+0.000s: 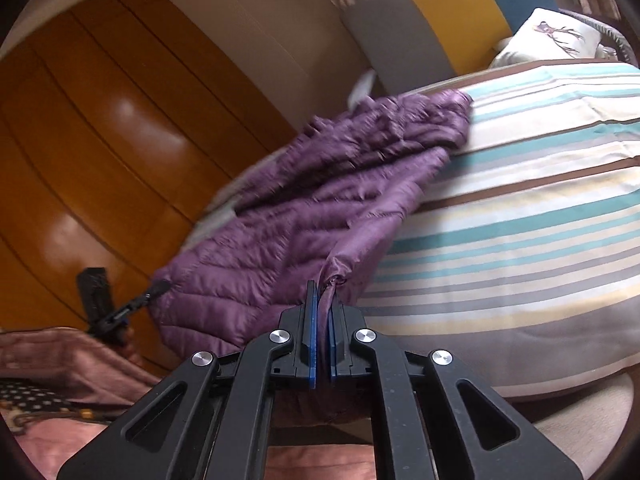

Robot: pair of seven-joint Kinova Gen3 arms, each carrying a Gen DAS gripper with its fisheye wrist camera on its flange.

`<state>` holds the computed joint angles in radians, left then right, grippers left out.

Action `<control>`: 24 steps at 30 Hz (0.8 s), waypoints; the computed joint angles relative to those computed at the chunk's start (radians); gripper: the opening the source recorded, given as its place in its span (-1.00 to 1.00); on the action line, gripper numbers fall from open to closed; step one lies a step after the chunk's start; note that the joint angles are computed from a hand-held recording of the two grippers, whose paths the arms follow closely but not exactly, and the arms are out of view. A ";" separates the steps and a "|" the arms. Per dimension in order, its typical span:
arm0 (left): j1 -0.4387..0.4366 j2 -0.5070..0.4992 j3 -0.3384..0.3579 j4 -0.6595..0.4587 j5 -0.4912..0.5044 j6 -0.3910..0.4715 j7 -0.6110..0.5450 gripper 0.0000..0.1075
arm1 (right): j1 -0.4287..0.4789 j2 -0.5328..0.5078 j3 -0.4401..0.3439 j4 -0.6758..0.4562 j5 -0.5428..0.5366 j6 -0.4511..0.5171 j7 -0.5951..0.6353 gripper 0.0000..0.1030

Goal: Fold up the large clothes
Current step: 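Lift the hem with both tools and fold it over the jacket body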

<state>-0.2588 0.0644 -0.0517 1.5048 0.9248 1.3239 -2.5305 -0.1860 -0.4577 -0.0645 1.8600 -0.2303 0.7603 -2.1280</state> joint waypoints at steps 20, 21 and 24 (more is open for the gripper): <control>0.027 0.239 0.137 -0.332 -0.047 -0.115 0.287 -0.88 | 0.044 0.207 0.137 -0.135 -0.061 -0.165 0.096 -0.92; 0.033 0.254 0.146 -0.351 -0.056 -0.128 0.303 -0.88 | 0.055 0.216 0.131 -0.143 -0.058 -0.164 0.092 -0.92; 0.052 0.294 0.170 -0.401 -0.087 -0.158 0.360 -0.88 | 0.072 0.269 0.143 -0.172 -0.082 -0.178 0.101 -0.92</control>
